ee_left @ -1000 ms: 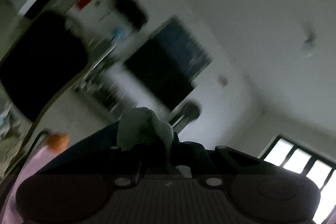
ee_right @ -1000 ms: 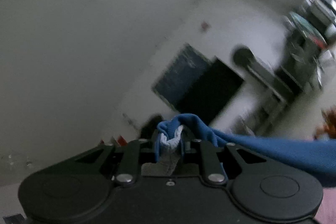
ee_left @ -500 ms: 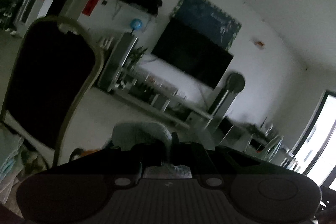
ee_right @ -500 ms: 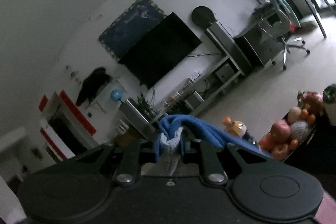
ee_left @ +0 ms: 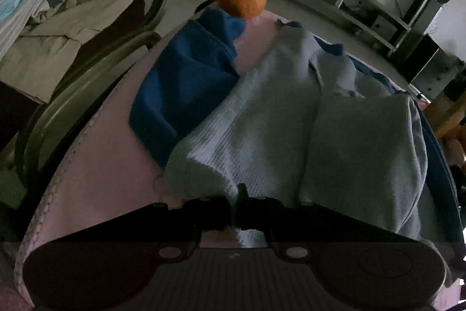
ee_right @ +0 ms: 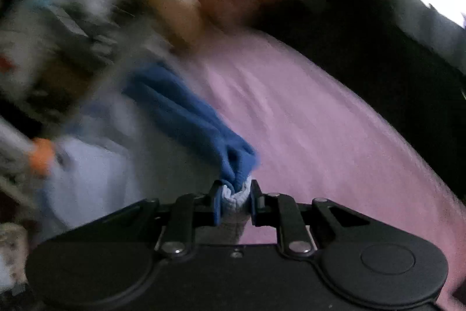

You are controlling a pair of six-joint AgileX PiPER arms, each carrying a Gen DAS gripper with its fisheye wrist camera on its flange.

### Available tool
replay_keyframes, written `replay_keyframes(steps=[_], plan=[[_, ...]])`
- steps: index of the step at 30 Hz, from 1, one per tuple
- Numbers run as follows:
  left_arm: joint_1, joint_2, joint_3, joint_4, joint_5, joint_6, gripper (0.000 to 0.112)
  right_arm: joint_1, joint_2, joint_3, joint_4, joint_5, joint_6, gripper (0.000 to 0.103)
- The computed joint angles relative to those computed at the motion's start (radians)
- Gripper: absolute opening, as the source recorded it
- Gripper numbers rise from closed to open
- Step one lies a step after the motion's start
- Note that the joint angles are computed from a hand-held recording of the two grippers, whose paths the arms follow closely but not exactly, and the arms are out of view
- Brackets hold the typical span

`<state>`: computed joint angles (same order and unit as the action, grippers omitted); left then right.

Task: Fold clothes
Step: 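Lift the sweater with both tools and shake it out over the blanket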

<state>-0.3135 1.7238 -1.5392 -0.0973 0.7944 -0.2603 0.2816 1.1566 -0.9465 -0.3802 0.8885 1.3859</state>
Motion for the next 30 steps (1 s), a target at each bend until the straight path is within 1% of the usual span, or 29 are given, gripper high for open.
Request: replay_keyframes(steps=[1, 3, 5, 7, 8, 9, 10, 12, 14, 16, 17, 19, 20, 21, 22, 24, 27, 29, 30], plan=[[0.007, -0.004, -0.013, -0.012, 0.002, 0.009, 0.004, 0.010, 0.012, -0.016, 0.011, 0.033, -0.017, 0.017], [0.019, -0.025, -0.021, -0.035, -0.005, 0.030, 0.004, 0.060, 0.002, -0.041, -0.050, 0.072, -0.011, 0.017], [0.017, -0.068, 0.017, -0.056, -0.035, 0.035, 0.005, 0.089, -0.043, -0.018, -0.107, 0.049, 0.074, 0.017], [0.019, -0.118, 0.045, -0.068, -0.029, 0.040, 0.005, 0.114, -0.099, 0.006, -0.175, 0.021, 0.171, 0.017], [0.015, -0.135, 0.051, -0.059, -0.017, 0.030, 0.005, 0.151, -0.115, 0.004, -0.217, 0.046, 0.218, 0.017], [0.006, -0.127, 0.041, -0.035, 0.010, 0.007, 0.006, 0.164, -0.124, -0.001, -0.224, 0.066, 0.225, 0.017], [0.001, -0.113, 0.036, -0.022, 0.039, 0.001, 0.008, 0.136, -0.109, 0.003, -0.191, 0.069, 0.193, 0.017], [-0.028, -0.043, -0.008, 0.045, 0.136, -0.026, 0.010, 0.064, -0.078, 0.003, -0.101, 0.077, 0.098, 0.018], [-0.044, -0.010, -0.027, 0.076, 0.196, -0.035, 0.013, -0.015, -0.033, -0.006, 0.010, 0.089, -0.007, 0.023], [-0.053, -0.032, -0.027, 0.095, 0.219, -0.036, 0.016, -0.012, -0.013, -0.019, 0.034, 0.132, -0.018, 0.029], [-0.057, -0.055, -0.024, 0.104, 0.220, -0.031, 0.017, 0.029, -0.015, -0.034, -0.009, 0.171, 0.005, 0.035], [-0.066, -0.101, -0.019, 0.114, 0.217, -0.010, 0.017, 0.133, -0.017, -0.064, -0.117, 0.263, 0.082, 0.042], [-0.072, -0.120, -0.022, 0.113, 0.215, 0.004, 0.018, 0.170, -0.021, -0.084, -0.156, 0.297, 0.109, 0.042], [-0.076, -0.129, -0.040, 0.103, 0.213, 0.022, 0.019, 0.187, -0.028, -0.106, -0.173, 0.305, 0.122, 0.042], [-0.081, -0.137, -0.059, 0.092, 0.211, 0.039, 0.019, 0.197, -0.034, -0.128, -0.186, 0.305, 0.127, 0.042], [-0.089, -0.125, -0.133, 0.075, 0.209, 0.071, 0.020, 0.165, -0.029, -0.181, -0.176, 0.251, 0.070, 0.042], [-0.107, -0.070, -0.313, 0.070, 0.208, 0.108, 0.022, 0.150, 0.064, -0.358, -0.173, 0.220, -0.062, 0.042], [-0.113, 0.004, -0.471, 0.070, 0.214, 0.139, 0.024, 0.096, 0.151, -0.498, -0.117, 0.166, -0.197, 0.042], [-0.118, 0.051, -0.555, 0.076, 0.225, 0.152, 0.028, 0.071, 0.199, -0.575, -0.087, 0.148, -0.264, 0.042]])
